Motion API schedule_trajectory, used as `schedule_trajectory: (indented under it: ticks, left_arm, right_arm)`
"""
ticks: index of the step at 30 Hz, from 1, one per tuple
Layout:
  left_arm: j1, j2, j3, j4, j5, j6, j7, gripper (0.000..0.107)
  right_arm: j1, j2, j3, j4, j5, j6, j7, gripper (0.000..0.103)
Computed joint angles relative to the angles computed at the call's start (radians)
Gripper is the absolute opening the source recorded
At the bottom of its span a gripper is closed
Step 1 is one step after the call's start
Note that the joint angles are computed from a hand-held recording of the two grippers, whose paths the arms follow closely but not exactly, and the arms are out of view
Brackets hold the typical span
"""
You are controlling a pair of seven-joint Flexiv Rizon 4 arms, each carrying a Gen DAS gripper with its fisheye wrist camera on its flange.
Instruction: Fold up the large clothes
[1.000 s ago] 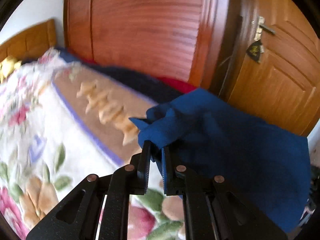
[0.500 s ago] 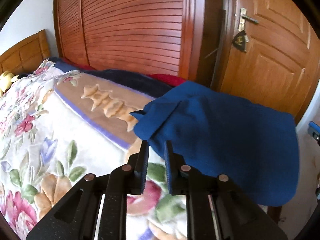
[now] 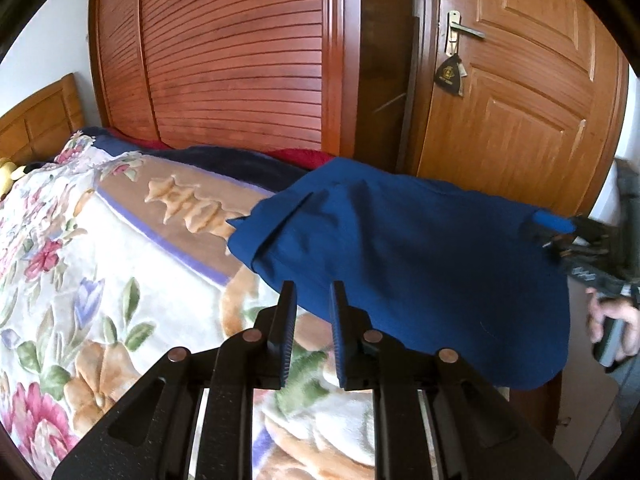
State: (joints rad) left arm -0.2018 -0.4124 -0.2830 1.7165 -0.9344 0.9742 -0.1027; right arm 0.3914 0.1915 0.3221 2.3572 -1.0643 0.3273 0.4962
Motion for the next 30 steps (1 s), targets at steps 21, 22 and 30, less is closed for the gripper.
schedule_trajectory:
  ticks: [21, 22, 30]
  left_arm:
    - [0.068, 0.263, 0.18, 0.295, -0.12, -0.143, 0.227, 0.018]
    - [0.074, 0.272, 0.192, 0.305, -0.122, -0.151, 0.23, 0.018]
    - [0.129, 0.323, 0.262, 0.38, -0.166, -0.213, 0.28, 0.018]
  right_arm:
    - [0.125, -0.131, 0.043, -0.122, 0.01, -0.05, 0.052, 0.064]
    - [0.143, -0.152, 0.042, -0.139, -0.005, -0.053, 0.061, 0.067]
    - [0.253, -0.279, 0.004, -0.246, -0.108, -0.047, 0.122, 0.071]
